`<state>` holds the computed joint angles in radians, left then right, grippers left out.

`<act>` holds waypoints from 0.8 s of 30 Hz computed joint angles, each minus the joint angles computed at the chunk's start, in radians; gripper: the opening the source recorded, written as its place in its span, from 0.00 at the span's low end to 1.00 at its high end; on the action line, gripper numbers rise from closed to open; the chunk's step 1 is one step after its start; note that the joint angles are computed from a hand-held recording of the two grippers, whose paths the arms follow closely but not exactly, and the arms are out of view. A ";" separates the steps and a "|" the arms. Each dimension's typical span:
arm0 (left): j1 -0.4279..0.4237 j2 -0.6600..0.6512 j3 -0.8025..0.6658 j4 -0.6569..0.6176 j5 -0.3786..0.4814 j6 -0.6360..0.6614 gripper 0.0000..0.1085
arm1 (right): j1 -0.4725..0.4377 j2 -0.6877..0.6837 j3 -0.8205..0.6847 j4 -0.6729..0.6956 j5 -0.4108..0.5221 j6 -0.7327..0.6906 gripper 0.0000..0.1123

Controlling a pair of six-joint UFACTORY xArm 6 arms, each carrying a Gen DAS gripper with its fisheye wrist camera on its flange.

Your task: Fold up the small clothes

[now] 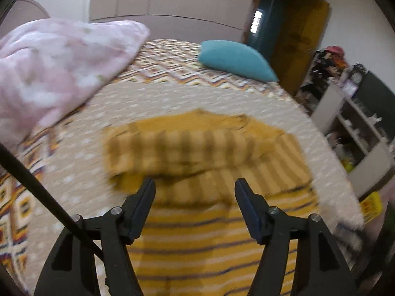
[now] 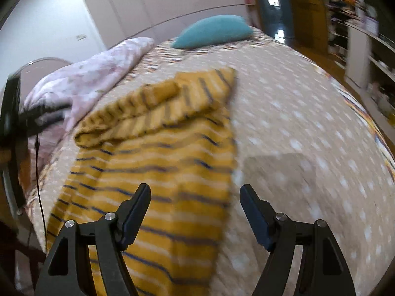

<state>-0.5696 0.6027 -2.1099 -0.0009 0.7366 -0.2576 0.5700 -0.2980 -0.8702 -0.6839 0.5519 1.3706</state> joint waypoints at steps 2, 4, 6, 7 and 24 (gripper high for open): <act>0.014 -0.127 0.209 -0.013 -0.076 -0.018 0.60 | -0.053 0.082 -0.079 0.065 -0.075 -0.120 0.71; 0.027 -0.232 0.390 -0.066 -0.166 -0.015 0.60 | -0.088 0.176 -0.183 0.090 -0.090 -0.188 0.71; 0.033 -0.307 0.517 -0.119 -0.221 -0.012 0.61 | -0.121 0.289 -0.304 0.159 -0.100 -0.304 0.71; 0.035 -0.345 0.582 -0.159 -0.252 -0.005 0.61 | -0.134 0.359 -0.383 0.193 -0.085 -0.355 0.71; 0.034 -0.505 0.871 -0.398 -0.372 0.039 0.61 | -0.178 0.655 -0.834 0.951 -0.048 -0.933 0.06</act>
<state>-0.5353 0.0979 -1.2388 -0.3988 0.3644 -0.2182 0.3920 0.3573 -1.7045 0.2674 0.5043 0.4381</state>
